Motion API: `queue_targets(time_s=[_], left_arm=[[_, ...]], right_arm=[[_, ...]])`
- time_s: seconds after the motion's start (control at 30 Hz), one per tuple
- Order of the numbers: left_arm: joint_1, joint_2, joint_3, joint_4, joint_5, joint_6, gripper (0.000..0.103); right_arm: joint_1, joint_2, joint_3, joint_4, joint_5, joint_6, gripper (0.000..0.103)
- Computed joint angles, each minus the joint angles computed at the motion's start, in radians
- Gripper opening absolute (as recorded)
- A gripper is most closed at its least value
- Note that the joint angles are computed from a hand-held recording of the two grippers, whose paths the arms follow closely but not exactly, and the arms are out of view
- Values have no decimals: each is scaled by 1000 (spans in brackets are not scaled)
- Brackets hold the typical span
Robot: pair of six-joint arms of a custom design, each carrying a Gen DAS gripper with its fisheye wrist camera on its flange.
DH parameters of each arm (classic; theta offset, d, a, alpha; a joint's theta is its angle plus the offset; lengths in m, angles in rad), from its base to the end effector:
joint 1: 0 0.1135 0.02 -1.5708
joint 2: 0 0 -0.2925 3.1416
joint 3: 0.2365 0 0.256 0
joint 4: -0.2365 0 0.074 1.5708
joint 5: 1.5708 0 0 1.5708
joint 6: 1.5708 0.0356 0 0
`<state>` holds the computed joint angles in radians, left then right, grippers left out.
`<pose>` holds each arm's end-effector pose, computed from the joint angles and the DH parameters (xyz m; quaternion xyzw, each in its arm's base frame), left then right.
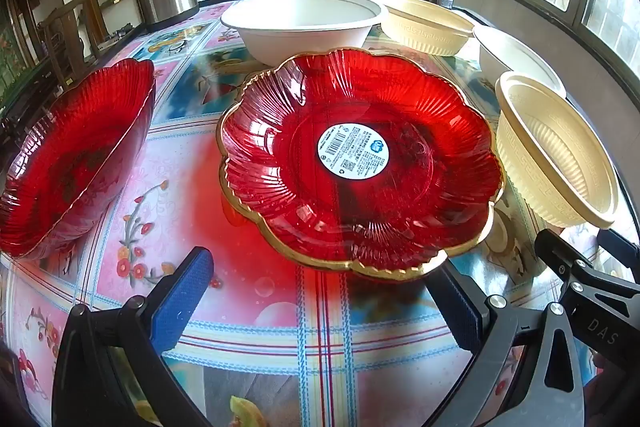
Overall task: Organize plates and bowls
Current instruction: 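Move the left gripper toward the large red 'THE WEDDING' plate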
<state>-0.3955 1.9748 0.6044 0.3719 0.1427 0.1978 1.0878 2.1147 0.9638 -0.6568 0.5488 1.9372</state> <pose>0.2772 -0.1212 0.0587 0.2990 0.9092 -0.0958 0.2734 0.1572 0.2598 0.0595 0.3647 0.8841 -0.1292 0.2620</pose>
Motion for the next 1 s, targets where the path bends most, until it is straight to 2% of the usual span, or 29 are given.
queue_targets(time_s=[0.1,0.17,0.2,0.23,0.3,0.37,0.47,0.6,0.63,0.8,1.0], left_arm=[[3,-1,-2,0,10,15,103],[1,-45,-108,119,4,27,103],[24,-55,-135,135,30,38,103],[53,-68,-121,82,52,52,103],[48,-91,-175,104,26,46,103],[78,-94,-140,35,40,61,103],[144,-159,-189,52,86,102,103],[217,-251,-222,15,129,182,103],[221,-254,-230,24,131,184,103],[386,-315,-164,-80,215,267,103],[494,-266,-16,-154,229,288,103]], right_arm=[[-3,-8,2,13,-11,-31,103],[38,-4,22,-11,-25,-2,103],[50,0,36,-20,-30,6,103],[57,3,46,-27,-32,9,103],[81,-5,43,-7,-28,23,102],[103,-22,38,5,-19,41,102],[143,-25,85,-55,4,79,102],[187,-13,189,-150,39,80,103],[186,-9,222,-170,49,60,103],[160,14,350,-225,107,-59,103],[72,73,505,-156,141,-336,103]])
